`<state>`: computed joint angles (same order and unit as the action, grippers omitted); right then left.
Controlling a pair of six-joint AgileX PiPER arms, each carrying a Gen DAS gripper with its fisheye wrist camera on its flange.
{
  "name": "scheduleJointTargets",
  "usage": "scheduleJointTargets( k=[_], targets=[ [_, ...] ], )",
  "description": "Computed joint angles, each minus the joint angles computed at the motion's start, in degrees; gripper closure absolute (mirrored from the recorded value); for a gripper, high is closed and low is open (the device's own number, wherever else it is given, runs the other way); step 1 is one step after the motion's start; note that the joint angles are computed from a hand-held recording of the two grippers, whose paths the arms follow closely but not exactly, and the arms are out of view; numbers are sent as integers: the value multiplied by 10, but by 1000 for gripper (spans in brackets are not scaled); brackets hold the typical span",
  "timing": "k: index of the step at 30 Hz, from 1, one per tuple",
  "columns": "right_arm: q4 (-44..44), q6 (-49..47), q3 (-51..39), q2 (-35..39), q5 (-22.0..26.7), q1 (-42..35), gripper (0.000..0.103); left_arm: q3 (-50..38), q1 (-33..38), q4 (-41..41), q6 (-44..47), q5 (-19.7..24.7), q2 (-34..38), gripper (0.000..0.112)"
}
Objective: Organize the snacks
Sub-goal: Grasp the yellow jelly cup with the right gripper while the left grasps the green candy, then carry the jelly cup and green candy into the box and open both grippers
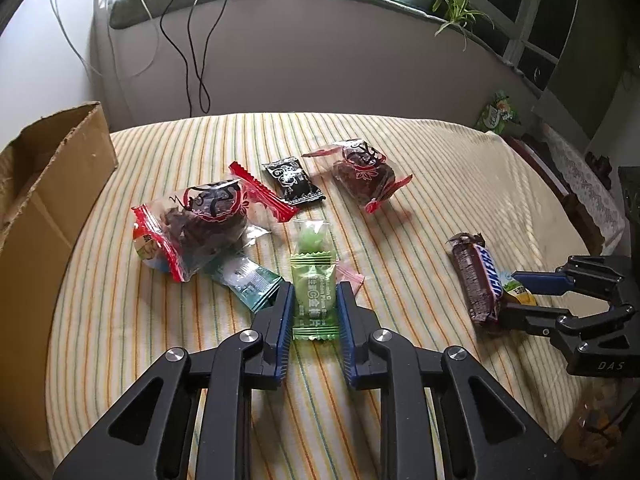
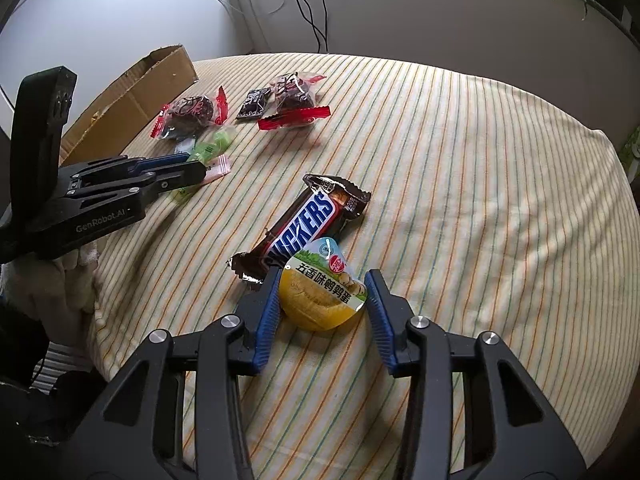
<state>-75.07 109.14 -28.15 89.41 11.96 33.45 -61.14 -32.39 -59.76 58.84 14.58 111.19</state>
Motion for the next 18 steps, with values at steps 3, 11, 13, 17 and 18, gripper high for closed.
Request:
scheduleJointTargets(
  k=[3,11,13,17,18],
  targets=[
    [9,-4,1,-5,6,6,61,10,5,-26,26,2,-8,93],
    [60,-48,-1,-29,31,18,61,44,32,-118,126,16,-43,93],
    [80,-69,-5,-36,38,21,61,50,40,-129,139,19,-52,93],
    [121,-120,-27,-42,56,29,61,65,55,-159,170,22,-77,93],
    [131,-135,-35,-42,60,30,61,67,60,-162,174,23,-82,93]
  ],
)
